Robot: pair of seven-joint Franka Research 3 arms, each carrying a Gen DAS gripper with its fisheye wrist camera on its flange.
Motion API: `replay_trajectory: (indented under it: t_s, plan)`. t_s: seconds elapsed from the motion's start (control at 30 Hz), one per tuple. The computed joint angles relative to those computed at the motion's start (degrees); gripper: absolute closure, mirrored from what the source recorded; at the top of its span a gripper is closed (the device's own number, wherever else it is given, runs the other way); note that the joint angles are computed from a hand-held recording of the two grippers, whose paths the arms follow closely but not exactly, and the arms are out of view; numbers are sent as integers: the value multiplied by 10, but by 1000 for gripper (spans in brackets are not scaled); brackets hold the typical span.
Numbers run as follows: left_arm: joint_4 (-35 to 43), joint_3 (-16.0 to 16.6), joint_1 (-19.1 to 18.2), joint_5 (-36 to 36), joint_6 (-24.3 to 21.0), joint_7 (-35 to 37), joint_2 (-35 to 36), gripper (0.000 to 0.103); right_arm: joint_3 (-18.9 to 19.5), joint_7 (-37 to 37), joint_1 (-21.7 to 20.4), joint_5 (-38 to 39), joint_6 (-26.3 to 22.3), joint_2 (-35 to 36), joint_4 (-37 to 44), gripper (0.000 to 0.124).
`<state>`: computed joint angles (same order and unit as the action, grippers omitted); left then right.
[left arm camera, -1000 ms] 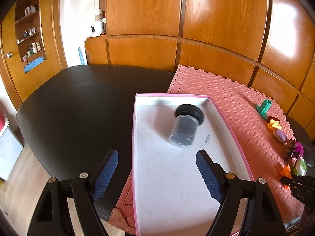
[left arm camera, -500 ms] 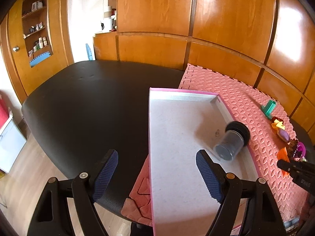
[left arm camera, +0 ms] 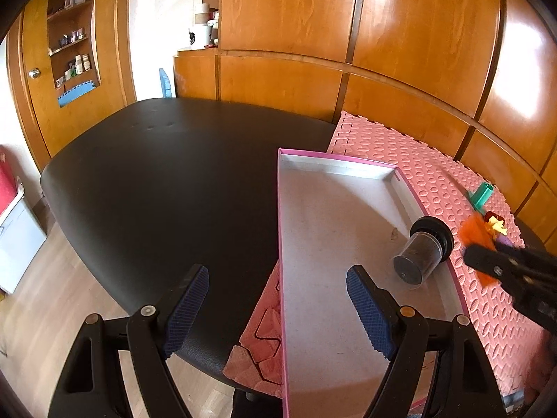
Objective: Organize rigid objects
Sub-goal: 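Carry the orange cubes into the white box and release with the right gripper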
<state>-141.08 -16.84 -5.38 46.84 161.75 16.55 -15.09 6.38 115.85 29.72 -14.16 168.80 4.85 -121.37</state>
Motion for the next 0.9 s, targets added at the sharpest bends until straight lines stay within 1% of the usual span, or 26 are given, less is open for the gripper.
replay_trajectory:
  t_s: [0.07, 0.17, 0.33, 0.43, 0.57, 0.77, 0.9]
  plan:
    - [-4, 0, 3, 4, -1, -4, -4, 21, 5, -19, 5, 4, -7, 29, 39, 97]
    - [-9, -1, 8, 10, -7, -12, -11, 21, -2, -40, 20, 8, -22, 67, 89, 97]
    - [-15, -1, 15, 19, -16, -23, -20, 21, -16, -64, 44, 22, -43, 105, 139, 97]
    - [-18, 2, 15, 16, -16, -21, -22, 21, -20, -81, 48, 37, -62, 128, 169, 97]
    - [-18, 2, 15, 14, -20, -20, -21, 21, -30, -85, 57, 45, -82, 152, 198, 97]
    - [-20, 3, 15, 11, -25, -18, -24, 21, -38, -89, 65, 52, -92, 169, 221, 97]
    - [-21, 2, 16, 12, -25, -20, -25, 21, -47, -75, 72, 46, -104, 178, 233, 97]
